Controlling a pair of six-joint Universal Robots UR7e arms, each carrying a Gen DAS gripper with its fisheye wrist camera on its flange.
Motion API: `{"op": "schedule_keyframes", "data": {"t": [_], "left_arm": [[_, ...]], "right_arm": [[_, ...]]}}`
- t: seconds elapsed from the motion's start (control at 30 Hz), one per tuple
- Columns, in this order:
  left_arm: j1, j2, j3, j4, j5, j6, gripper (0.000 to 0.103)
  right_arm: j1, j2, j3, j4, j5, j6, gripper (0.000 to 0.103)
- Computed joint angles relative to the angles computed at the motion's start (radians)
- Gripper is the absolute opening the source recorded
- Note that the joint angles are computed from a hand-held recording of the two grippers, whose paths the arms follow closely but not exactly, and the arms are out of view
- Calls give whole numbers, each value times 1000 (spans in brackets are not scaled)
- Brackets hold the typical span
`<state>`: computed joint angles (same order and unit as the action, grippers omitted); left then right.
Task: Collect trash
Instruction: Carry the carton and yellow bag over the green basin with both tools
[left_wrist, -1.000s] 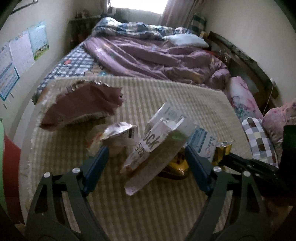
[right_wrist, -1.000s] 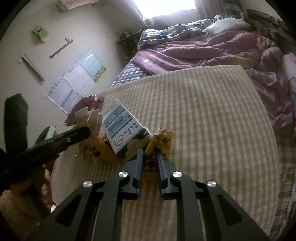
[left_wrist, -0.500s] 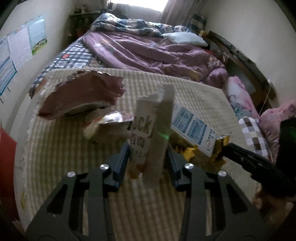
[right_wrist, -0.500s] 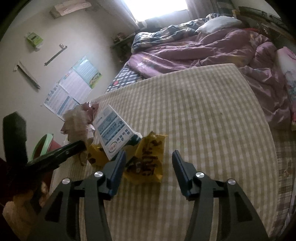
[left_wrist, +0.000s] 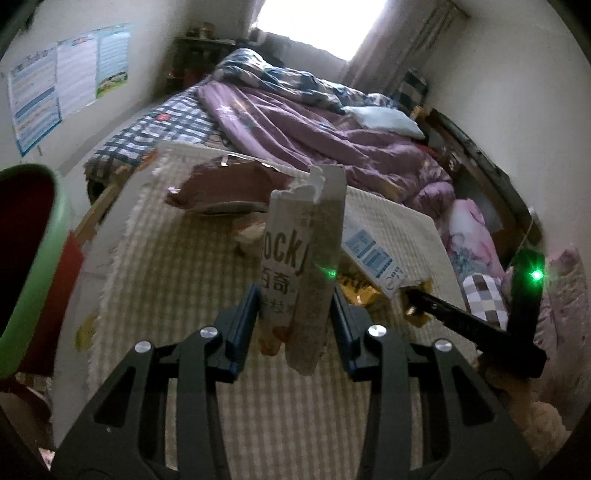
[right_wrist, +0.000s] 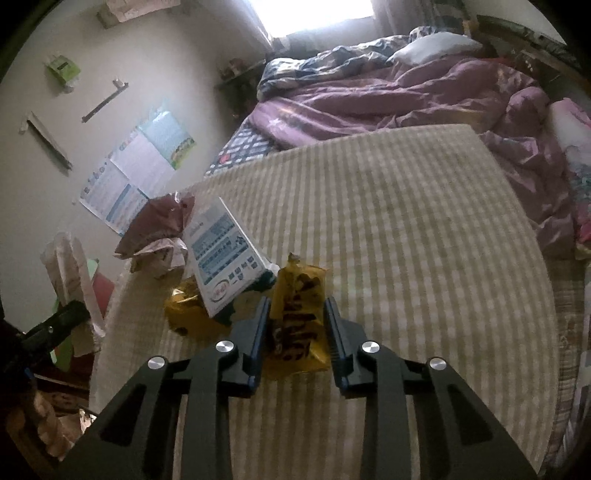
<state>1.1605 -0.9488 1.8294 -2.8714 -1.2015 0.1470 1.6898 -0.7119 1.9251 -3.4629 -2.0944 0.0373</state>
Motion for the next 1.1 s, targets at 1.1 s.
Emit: {"op": "schedule_keyframes", "data": {"t": [1.1], "left_arm": [[-3,-222,228,-257,211,66,37]], "right_arm": [[198,120,-115,69,27,-118,29]]}}
